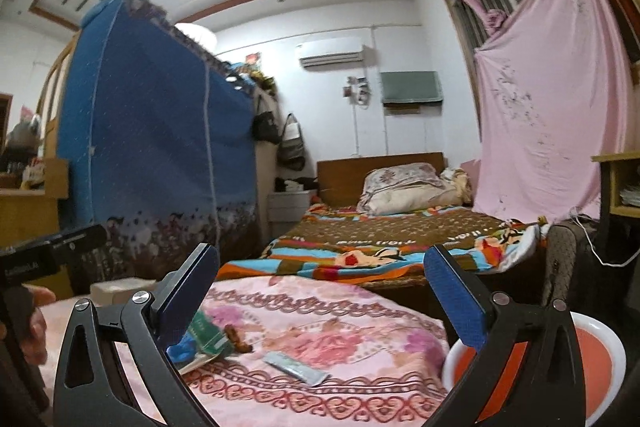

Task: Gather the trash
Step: 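Move both tools back over the remaining trash on the bed, then grasp the blue cloth with the left tool while the right tool grasps the white tube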

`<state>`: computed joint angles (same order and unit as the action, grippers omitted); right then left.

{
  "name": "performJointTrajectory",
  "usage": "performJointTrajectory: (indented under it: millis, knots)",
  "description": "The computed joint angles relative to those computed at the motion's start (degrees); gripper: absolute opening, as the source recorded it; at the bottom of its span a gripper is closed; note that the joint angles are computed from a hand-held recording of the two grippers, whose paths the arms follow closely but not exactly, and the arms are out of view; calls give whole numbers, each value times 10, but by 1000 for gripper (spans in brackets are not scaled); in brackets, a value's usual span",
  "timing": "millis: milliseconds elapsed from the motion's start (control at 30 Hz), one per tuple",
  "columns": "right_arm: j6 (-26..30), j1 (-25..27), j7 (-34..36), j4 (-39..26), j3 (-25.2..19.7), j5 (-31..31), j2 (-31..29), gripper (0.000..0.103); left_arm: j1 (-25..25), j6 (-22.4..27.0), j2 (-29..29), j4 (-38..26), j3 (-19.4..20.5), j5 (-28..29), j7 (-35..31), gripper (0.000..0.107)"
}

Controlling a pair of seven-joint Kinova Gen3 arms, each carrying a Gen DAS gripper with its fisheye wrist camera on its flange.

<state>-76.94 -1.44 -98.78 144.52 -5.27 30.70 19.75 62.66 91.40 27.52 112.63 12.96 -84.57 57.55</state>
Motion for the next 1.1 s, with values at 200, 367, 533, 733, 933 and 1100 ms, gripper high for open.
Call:
performJointTrajectory:
  millis: [200,367,533,733,933,1100]
  knots:
    - [23,-15,21,-5,-3,10,-3,103,9,18,5,23,5,16,18,92]
    - [76,-7,31,-18,-28,7,-13,103,0,-10,8,27,10,16,11,92]
    - [190,-89,-48,-59,55,42,-44,103,-14,-49,-2,28,11,9,-13,92]
    - [330,-143,-188,-132,107,131,-50,101,-44,-124,-26,30,12,7,-55,91]
    - [469,-19,-328,-208,-48,265,-32,86,-88,-227,-52,25,12,13,-113,84]
    - [574,70,-443,-257,-180,382,-8,70,-138,-334,-69,17,12,34,-170,63]
